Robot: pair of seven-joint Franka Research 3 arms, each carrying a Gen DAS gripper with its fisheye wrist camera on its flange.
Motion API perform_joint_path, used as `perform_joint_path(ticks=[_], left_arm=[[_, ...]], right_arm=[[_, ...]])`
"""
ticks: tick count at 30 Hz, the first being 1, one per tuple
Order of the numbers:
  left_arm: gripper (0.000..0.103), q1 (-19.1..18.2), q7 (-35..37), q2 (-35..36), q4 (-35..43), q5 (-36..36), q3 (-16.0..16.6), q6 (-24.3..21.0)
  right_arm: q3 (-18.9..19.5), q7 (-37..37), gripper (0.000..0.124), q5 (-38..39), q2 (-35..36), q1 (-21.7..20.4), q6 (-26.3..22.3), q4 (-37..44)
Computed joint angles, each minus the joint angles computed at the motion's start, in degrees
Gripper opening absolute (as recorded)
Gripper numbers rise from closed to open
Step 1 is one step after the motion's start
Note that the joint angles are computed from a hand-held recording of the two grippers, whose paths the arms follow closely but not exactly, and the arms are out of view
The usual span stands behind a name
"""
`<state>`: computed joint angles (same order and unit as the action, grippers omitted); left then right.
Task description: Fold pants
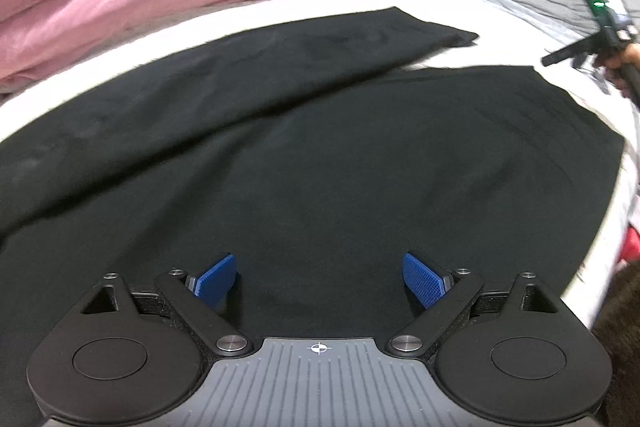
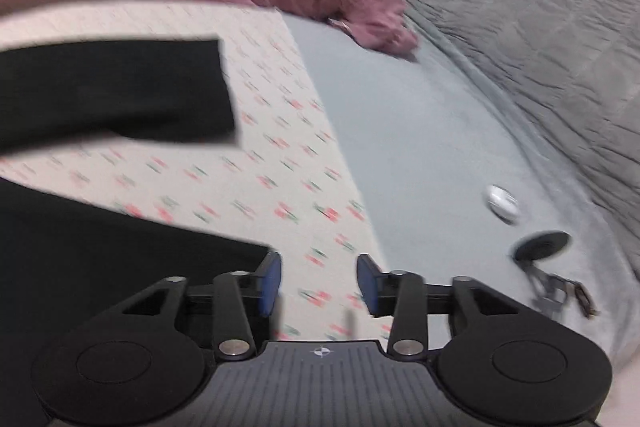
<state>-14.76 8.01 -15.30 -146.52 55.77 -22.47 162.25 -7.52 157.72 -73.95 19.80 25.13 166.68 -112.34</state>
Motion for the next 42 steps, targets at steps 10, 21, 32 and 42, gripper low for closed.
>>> perform_joint_path(ticks=[10,21,32,42], left_arm=[[0.093,3.55,9.81,5.71,12.13,-2.41,4.31,-6.5],[0.091,2.7,32.14,34.68,43.33,-3.68,11.28,-4.94],[0.047,5.12,65.42,61.68,77.38,-30.58,3.74,-12.43],[0.0,-0.42,64.3,58.11,74.4,-35.25,11.96,-4.07]], right_arm=[[7.63,-8.32,0.063,20.04,10.07,-6.45,12.28,9.12],[17.4,-16.1,0.063,38.9,23.99,-14.28,19.92,20.26],[5.88,-18.69,0.026,52.28,26.26,-4.8,35.22,17.37],[6.71,-26.83,0.001,59.06,21.33,-3.73,39.16,13.03]])
